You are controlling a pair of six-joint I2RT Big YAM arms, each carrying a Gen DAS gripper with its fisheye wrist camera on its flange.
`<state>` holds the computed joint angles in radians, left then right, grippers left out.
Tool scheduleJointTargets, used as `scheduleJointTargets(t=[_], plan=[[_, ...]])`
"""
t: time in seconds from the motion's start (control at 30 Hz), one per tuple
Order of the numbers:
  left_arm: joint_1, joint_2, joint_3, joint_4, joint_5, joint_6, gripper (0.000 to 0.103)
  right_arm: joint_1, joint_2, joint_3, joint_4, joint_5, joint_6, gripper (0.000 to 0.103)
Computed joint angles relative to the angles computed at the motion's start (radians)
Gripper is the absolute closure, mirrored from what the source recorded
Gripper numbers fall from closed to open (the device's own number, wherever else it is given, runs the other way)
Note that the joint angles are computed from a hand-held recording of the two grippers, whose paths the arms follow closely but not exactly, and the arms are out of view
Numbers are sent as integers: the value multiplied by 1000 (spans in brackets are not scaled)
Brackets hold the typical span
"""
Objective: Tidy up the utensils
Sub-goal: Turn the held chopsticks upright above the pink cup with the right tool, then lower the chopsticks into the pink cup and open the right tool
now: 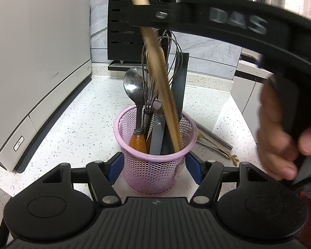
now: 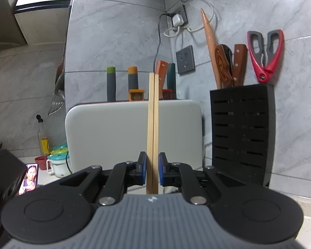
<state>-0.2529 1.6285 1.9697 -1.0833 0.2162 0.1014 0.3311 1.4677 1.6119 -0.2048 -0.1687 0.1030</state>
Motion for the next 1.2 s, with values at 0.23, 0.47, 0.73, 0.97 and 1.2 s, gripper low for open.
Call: scheduleJointTargets(t=[0.23,0.47,0.73,0.97,1.2], plan=[[1,0,0,0,0,0,27,-46,-60,-15,-118,-50,23,94],[2,0,4,-4,1,-2,27,-91,-118,-63,-151,-138,21,94],[2,3,7,-5,2,-2,27,-94,-146,-96,-166,-157,-37,94],[2,3,7,-5,2,-2,27,-89,-147,-110,-107,-139,-18,94],[3,7,11,-5,-2,2,27,-79,-109,-69,-108,-151,28,94]])
